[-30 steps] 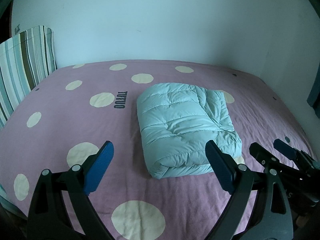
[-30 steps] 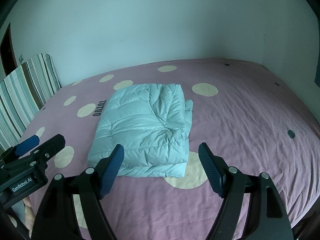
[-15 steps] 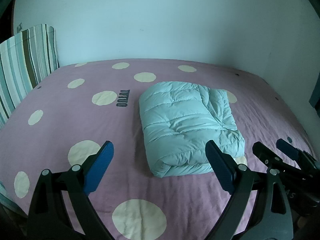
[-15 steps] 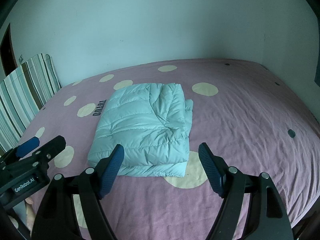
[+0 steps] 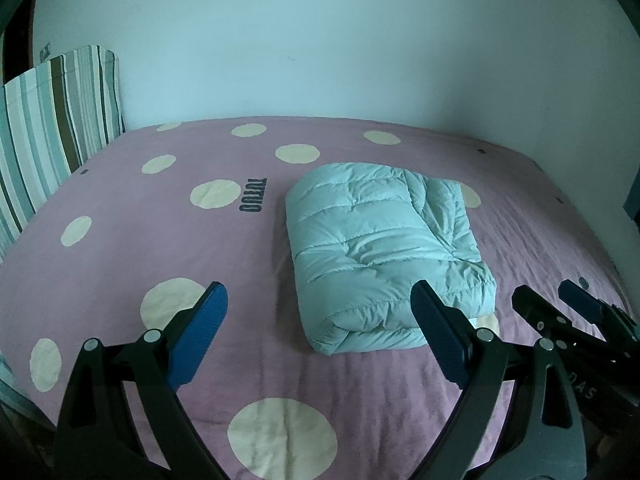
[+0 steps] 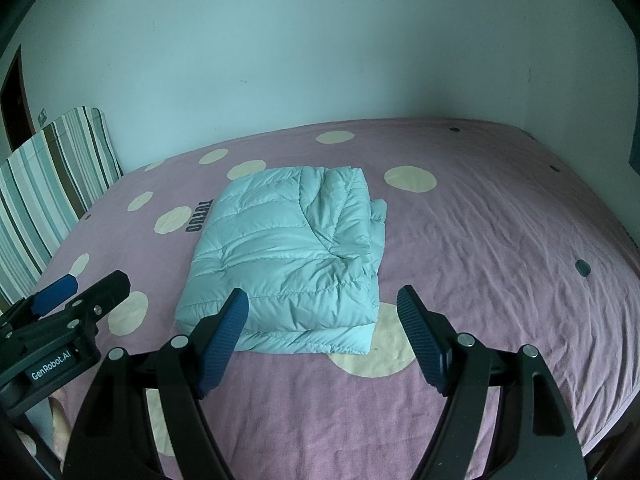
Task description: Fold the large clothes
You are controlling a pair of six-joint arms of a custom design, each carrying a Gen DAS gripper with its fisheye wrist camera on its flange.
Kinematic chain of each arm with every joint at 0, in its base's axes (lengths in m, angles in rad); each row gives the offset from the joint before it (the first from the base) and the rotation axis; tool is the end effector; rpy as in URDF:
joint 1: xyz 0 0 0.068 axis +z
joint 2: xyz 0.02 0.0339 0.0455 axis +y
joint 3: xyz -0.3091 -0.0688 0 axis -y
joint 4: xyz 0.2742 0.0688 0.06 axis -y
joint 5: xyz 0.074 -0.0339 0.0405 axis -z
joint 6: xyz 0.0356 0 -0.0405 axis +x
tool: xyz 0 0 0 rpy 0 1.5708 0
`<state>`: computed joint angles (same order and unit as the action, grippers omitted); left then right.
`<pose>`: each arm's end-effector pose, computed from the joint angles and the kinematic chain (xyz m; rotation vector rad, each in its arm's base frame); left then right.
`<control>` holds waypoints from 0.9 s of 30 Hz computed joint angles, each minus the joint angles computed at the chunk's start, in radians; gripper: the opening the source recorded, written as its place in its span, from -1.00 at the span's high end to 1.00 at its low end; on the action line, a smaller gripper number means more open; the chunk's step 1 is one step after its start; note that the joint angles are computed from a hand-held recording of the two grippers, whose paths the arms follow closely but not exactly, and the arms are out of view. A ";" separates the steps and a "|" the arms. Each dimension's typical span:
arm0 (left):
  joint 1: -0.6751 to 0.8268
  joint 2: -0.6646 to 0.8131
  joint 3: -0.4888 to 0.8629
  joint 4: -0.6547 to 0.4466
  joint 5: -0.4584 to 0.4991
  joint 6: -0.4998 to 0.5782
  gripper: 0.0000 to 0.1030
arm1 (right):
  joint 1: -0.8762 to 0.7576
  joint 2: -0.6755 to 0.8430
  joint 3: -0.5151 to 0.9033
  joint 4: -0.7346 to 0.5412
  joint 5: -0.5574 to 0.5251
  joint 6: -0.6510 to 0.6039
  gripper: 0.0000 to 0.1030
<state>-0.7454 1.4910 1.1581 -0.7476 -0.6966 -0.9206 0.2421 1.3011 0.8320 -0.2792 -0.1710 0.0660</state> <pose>0.2520 -0.2015 0.2993 -0.4109 2.2812 0.1365 0.2794 0.0752 0.2668 -0.2917 2.3137 0.3533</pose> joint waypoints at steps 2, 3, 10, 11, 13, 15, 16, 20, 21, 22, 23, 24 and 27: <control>-0.002 0.004 0.003 -0.004 -0.003 -0.008 -0.80 | 0.000 -0.001 0.000 -0.001 0.000 0.001 -0.47; -0.001 0.004 0.002 -0.004 -0.001 -0.010 -0.80 | 0.000 -0.001 0.001 -0.001 -0.001 0.000 -0.47; -0.001 -0.001 -0.003 -0.004 -0.001 -0.017 -0.80 | 0.004 -0.003 -0.001 -0.002 0.005 0.003 -0.47; -0.002 -0.001 -0.004 -0.003 -0.002 -0.017 -0.80 | 0.005 -0.003 -0.001 -0.002 0.005 0.003 -0.47; -0.004 -0.002 -0.005 0.000 -0.004 -0.014 -0.80 | 0.007 -0.004 -0.002 -0.001 0.007 0.005 -0.47; -0.005 -0.005 -0.010 0.010 0.000 -0.009 -0.80 | 0.009 -0.005 -0.002 -0.001 0.009 0.007 -0.47; -0.004 -0.008 -0.013 0.019 0.005 -0.004 -0.80 | 0.010 -0.005 -0.002 -0.002 0.010 0.007 -0.47; -0.006 -0.012 -0.015 0.020 0.000 -0.003 -0.80 | 0.013 -0.007 -0.004 0.000 0.012 0.007 -0.47; -0.005 -0.010 -0.012 0.014 -0.001 -0.003 -0.80 | 0.014 -0.008 -0.004 0.000 0.012 0.008 -0.47; -0.007 -0.007 -0.010 0.012 -0.002 -0.003 -0.80 | 0.013 -0.008 -0.005 0.000 0.010 0.007 -0.47; -0.006 -0.008 -0.010 0.013 -0.001 -0.001 -0.80 | 0.014 -0.009 -0.005 -0.001 0.011 0.008 -0.47; -0.005 -0.009 -0.010 0.014 0.003 0.002 -0.80 | 0.013 -0.008 -0.003 -0.002 0.009 0.005 -0.47; -0.003 -0.003 -0.004 0.004 -0.001 0.001 -0.80 | 0.009 -0.005 -0.002 -0.001 0.003 -0.003 -0.47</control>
